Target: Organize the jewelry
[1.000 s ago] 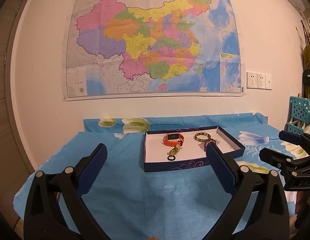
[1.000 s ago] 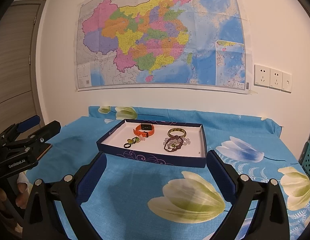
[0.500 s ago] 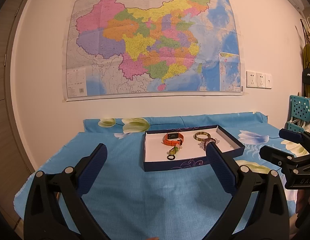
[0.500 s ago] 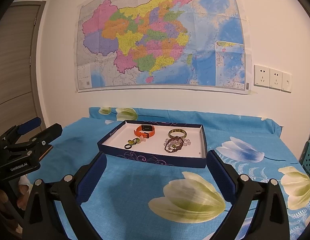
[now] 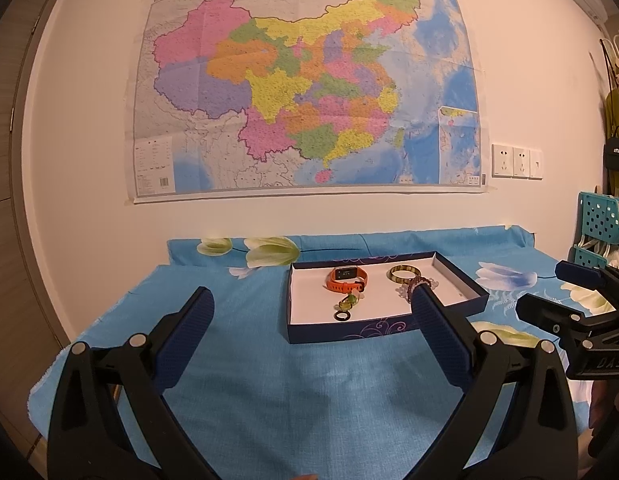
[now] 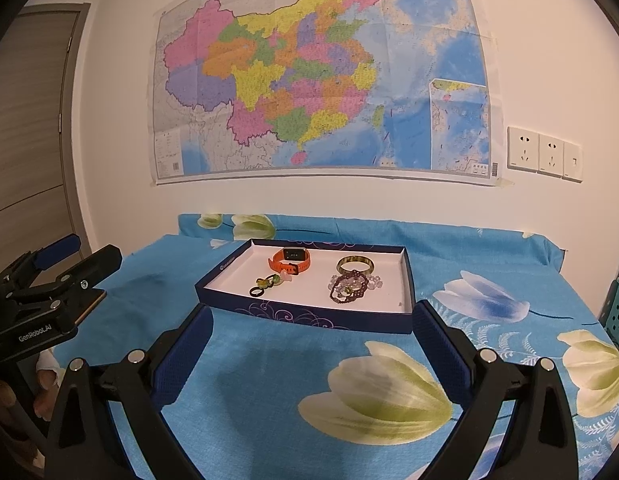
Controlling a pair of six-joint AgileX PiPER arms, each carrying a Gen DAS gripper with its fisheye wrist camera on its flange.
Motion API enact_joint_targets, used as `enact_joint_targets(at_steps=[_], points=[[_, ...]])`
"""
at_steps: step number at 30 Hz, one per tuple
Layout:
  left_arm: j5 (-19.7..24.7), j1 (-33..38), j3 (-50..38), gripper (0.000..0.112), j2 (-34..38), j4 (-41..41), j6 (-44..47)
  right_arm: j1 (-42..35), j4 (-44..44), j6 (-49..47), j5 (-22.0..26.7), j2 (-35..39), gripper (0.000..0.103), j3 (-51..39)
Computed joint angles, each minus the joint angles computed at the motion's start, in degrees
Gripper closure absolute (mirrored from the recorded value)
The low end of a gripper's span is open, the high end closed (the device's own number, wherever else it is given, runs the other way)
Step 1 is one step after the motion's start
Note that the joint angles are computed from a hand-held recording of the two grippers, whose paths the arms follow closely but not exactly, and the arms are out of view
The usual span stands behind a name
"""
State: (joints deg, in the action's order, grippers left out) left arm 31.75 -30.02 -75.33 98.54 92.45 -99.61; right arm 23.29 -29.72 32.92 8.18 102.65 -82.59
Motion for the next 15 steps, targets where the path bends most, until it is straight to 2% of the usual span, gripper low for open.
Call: enact_joint_targets(at_steps=[15], points=[[0.13, -0.14, 0.25, 0.015, -0.07, 0.31, -0.31, 0.03, 0.89, -0.66, 0.02, 0.42, 0.007, -0.30]])
